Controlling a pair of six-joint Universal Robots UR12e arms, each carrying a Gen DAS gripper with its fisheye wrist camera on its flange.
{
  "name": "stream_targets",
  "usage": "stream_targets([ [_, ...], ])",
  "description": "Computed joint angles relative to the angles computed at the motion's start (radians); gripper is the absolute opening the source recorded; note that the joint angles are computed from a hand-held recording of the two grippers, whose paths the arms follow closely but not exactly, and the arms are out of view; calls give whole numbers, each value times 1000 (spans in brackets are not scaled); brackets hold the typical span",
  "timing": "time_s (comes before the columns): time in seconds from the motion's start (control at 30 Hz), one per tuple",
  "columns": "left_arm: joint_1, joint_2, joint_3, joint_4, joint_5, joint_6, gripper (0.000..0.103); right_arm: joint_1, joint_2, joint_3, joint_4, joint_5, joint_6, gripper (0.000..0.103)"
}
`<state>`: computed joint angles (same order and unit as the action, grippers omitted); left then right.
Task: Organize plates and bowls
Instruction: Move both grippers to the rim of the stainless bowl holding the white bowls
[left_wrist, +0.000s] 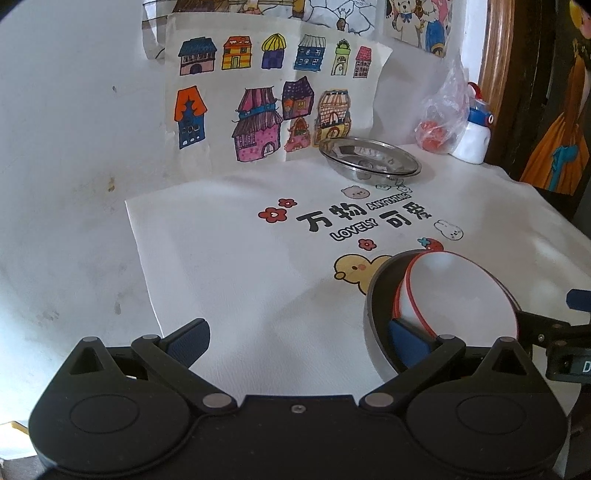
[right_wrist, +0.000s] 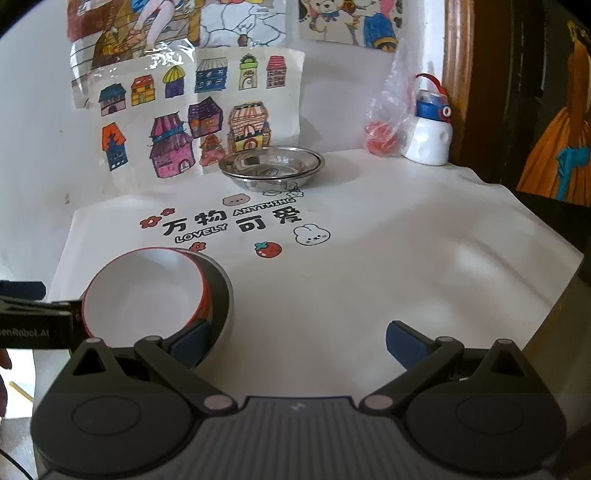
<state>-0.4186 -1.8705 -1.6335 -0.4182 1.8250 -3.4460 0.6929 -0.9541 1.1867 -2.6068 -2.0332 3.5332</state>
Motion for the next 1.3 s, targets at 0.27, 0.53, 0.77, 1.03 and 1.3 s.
stream_targets([
  [0.27,7,-6,9,-30,-19,13,102,-13,3,-29,88,43,66,103],
  [0.53,14,-5,11,-36,-48,22,102,-29,-9,-36,146,128,121,93],
  [0.77,18,-3,18,-61,-75,-11,91,-38,-19,-14,105,193,186,78],
  [1.03,21,1,13,-51,-113,-40,76,-40,-18,-11,96,214,211,74],
  [1.3,23,2,9,-34,-141,-61,61,-39,-18,-6,64,233,185,54],
])
